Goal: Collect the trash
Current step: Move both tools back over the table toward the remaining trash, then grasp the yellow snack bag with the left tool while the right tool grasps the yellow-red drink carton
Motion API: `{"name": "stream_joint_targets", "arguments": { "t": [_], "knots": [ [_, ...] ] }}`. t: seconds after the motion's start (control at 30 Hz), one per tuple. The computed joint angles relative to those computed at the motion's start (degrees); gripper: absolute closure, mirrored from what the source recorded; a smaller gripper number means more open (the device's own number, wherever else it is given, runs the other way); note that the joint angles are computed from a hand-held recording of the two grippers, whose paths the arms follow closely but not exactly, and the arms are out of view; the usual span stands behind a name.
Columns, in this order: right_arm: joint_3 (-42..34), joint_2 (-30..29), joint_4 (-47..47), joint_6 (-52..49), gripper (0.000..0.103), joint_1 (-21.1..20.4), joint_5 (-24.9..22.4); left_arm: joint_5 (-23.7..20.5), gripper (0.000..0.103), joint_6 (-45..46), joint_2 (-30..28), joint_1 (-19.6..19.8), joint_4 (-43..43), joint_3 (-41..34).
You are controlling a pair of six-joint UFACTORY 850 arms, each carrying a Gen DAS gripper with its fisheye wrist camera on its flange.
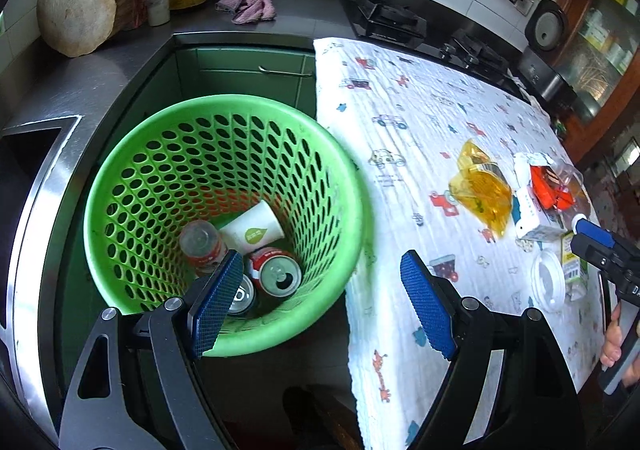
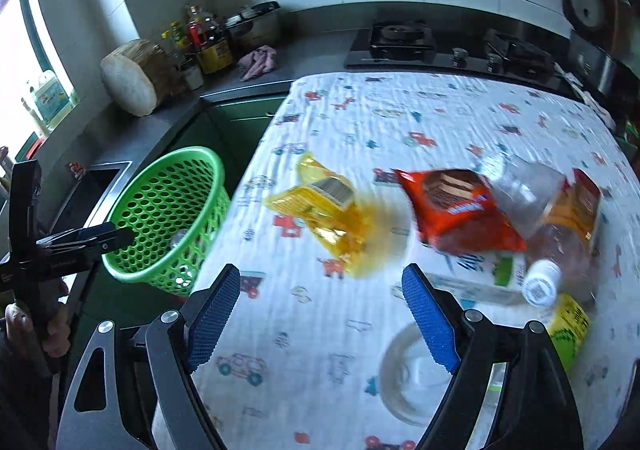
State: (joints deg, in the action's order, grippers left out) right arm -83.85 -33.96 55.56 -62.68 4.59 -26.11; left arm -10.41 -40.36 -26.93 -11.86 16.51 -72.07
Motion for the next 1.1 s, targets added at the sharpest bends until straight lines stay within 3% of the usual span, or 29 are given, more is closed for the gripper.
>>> {"name": "stream_joint_targets", "arguments": {
  "t": [0.27, 0.6, 0.87, 1.1],
  "knots": [
    [0.9, 0.2, -4.7, 6.9, 0.023, -6.4, 2.5, -1.5, 0.023, 9.2, -3.5, -3.0, -7.5, -5.3],
    [-8.0, -4.5, -13.4, 20.2, 0.023, -9.9, -0.4, -5.2, 0.023, 22.0, -9.1, -4.2, -18.6, -14.7],
    [-18.4, -10.9, -20.3, 32.4, 0.023, -10.8, -5.2, -13.5, 0.017, 37.4, -20.1, -3.8, -35.2, -30.6],
    [-29.2, -17.3, -26.8, 43.6, 0.023, -11.3, -10.7, -20.0, 0.013, 39.8, -28.7, -4.4, -33.4, -43.4]
  ]
}}
